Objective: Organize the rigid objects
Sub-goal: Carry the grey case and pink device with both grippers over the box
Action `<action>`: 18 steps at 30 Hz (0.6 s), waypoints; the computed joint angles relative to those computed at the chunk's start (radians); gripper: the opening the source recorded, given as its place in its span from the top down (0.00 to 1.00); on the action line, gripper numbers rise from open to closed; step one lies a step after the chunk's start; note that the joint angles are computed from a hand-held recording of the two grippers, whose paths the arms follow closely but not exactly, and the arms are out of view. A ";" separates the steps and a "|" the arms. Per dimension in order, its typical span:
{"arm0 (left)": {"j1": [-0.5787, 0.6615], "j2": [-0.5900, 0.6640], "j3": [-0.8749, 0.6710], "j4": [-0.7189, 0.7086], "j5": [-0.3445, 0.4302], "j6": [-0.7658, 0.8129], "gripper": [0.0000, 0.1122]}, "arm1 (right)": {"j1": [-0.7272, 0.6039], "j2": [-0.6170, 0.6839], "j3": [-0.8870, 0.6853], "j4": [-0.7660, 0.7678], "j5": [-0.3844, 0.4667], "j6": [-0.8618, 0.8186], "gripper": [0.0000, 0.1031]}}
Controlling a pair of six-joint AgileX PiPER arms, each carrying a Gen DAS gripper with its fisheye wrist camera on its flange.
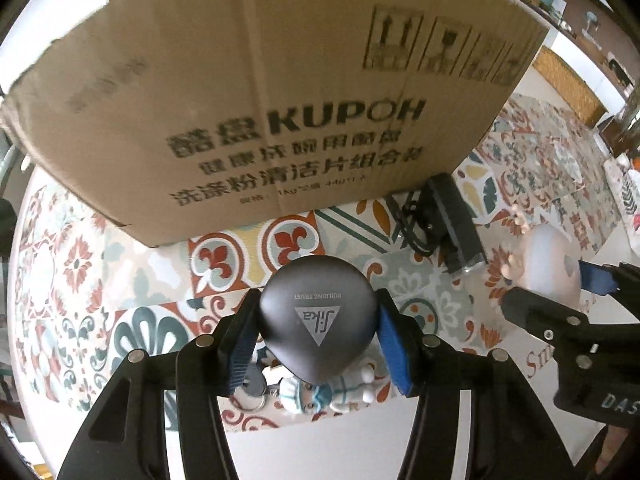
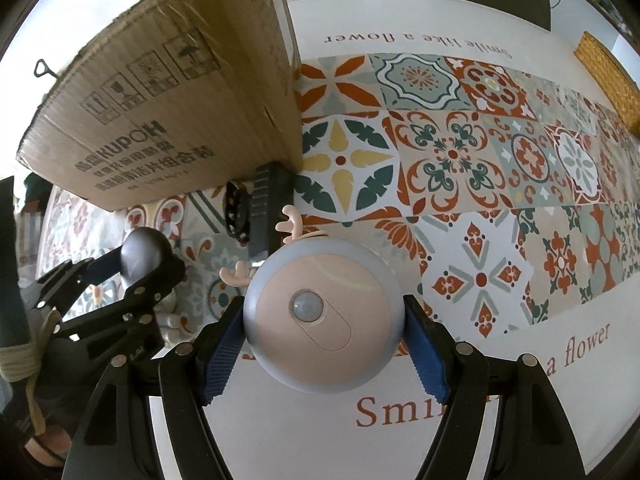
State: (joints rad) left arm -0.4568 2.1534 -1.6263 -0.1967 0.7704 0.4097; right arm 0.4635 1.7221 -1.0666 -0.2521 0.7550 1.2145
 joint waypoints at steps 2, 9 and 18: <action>0.010 -0.028 0.024 -0.007 -0.007 0.005 0.51 | 0.005 -0.007 -0.008 -0.007 0.009 0.003 0.28; 0.069 -0.108 0.056 -0.075 0.016 0.057 0.51 | 0.037 -0.052 -0.033 -0.045 0.048 0.032 0.28; 0.137 -0.227 0.100 -0.118 0.033 0.094 0.51 | 0.111 -0.090 -0.109 -0.119 0.128 0.086 0.28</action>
State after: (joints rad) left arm -0.3196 1.9260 -1.5263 -0.3149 0.8030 0.5037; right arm 0.5741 1.6321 -1.1753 -0.3709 0.8827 1.3001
